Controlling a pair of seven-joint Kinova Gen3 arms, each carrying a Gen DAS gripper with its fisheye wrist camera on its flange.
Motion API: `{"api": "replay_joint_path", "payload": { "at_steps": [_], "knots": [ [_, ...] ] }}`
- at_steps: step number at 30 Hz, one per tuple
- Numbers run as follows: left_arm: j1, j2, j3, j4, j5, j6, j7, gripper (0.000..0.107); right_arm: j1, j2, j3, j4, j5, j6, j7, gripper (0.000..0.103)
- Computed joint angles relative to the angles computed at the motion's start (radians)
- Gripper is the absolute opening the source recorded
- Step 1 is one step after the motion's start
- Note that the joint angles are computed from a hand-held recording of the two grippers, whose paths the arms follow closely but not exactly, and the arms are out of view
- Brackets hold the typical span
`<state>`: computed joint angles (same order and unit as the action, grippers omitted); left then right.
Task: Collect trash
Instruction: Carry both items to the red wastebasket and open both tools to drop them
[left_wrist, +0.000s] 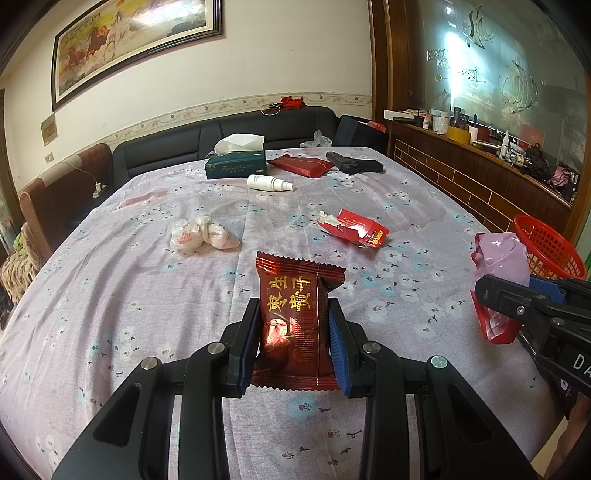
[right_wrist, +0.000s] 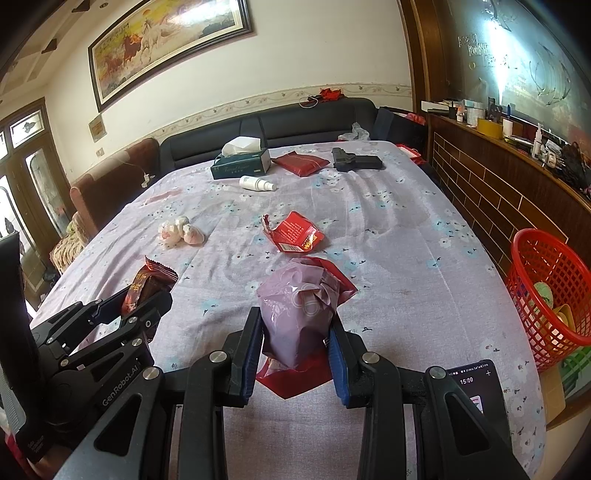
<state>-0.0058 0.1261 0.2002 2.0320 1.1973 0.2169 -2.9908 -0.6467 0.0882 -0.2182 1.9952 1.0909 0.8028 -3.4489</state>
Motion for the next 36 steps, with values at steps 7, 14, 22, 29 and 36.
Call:
{"api": "replay_joint_path", "payload": {
  "at_steps": [7, 14, 22, 29, 36],
  "knots": [
    [0.000, 0.002, -0.021, -0.023, -0.060, 0.052, 0.062, 0.033, -0.005, -0.017, -0.008, 0.004, 0.011, 0.023, -0.019, 0.036],
    [0.010, -0.012, -0.035, -0.059, -0.136, 0.119, 0.121, 0.033, 0.037, -0.082, -0.015, 0.049, -0.005, -0.018, -0.032, 0.036],
    [0.062, -0.020, -0.041, -0.164, -0.263, 0.300, 0.234, 0.033, 0.134, -0.263, -0.069, 0.143, -0.038, 0.023, -0.066, 0.036],
    [0.157, 0.020, 0.000, -0.313, -0.395, 0.462, 0.390, 0.033, 0.244, -0.494, -0.021, 0.253, -0.169, 0.006, 0.024, 0.036],
    [0.296, 0.100, 0.064, -0.459, -0.532, 0.522, 0.560, 0.033, 0.343, -0.650, 0.060, 0.310, -0.240, 0.002, 0.144, 0.036]
  ]
}}
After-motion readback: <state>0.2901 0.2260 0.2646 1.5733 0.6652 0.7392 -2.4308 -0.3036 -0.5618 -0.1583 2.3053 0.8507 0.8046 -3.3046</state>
